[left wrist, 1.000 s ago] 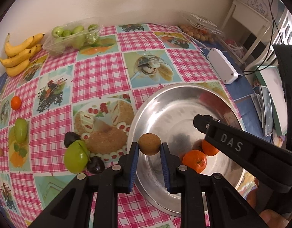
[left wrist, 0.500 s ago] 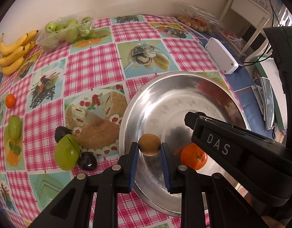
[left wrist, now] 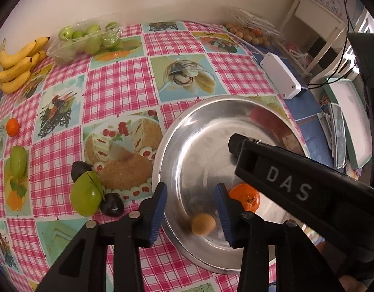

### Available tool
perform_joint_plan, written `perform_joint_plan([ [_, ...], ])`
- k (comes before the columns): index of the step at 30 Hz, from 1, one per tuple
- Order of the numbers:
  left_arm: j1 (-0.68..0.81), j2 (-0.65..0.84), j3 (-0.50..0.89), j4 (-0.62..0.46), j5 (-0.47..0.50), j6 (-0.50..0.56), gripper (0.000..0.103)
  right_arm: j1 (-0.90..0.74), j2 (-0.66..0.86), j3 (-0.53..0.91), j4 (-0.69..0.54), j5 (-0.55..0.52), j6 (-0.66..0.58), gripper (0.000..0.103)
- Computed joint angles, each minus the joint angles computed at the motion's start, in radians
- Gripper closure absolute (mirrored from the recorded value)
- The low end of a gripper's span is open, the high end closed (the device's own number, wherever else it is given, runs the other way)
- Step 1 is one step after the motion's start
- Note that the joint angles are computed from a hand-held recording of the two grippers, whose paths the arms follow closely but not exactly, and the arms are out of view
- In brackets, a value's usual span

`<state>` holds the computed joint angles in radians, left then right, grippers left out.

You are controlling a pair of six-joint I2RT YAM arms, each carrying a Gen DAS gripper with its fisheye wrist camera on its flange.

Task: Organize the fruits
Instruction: 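Open the left gripper to drop the kiwi while the right gripper releases the plum, then move both open grippers back toward the green pear and plums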

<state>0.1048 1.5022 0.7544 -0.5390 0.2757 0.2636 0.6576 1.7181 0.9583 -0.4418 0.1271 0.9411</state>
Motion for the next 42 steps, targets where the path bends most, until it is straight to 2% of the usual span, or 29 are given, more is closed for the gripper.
perform_joint_plan([
  [3, 0.028, -0.005, 0.011, -0.013, 0.013, 0.002, 0.052, 0.008, -0.019, 0.003, -0.012, 0.027, 0.002, 0.034],
  [12, 0.174, 0.015, 0.056, -0.021, 0.026, -0.033, 0.048, -0.003, -0.032, -0.009, -0.021, 0.022, 0.018, 0.034],
  [19, 0.303, 0.093, 0.125, -0.016, 0.027, -0.075, 0.043, 0.016, -0.004, 0.018, -0.048, 0.026, 0.02, 0.034],
  [27, 0.401, 0.142, 0.169, -0.008, 0.001, -0.064, 0.033, 0.075, 0.022, 0.086, -0.094, 0.042, -0.007, 0.034],
  [31, 0.43, 0.152, 0.176, -0.004, -0.01, -0.064, 0.029, 0.102, 0.032, 0.109, -0.094, 0.033, -0.021, 0.034],
  [35, 0.439, 0.15, 0.171, 0.005, -0.028, -0.057, 0.021, 0.121, 0.049, 0.13, -0.106, 0.037, -0.028, 0.034],
  [42, 0.437, 0.152, 0.169, 0.016, -0.041, -0.061, 0.018, 0.122, 0.055, 0.131, -0.11, 0.034, -0.02, 0.034],
])
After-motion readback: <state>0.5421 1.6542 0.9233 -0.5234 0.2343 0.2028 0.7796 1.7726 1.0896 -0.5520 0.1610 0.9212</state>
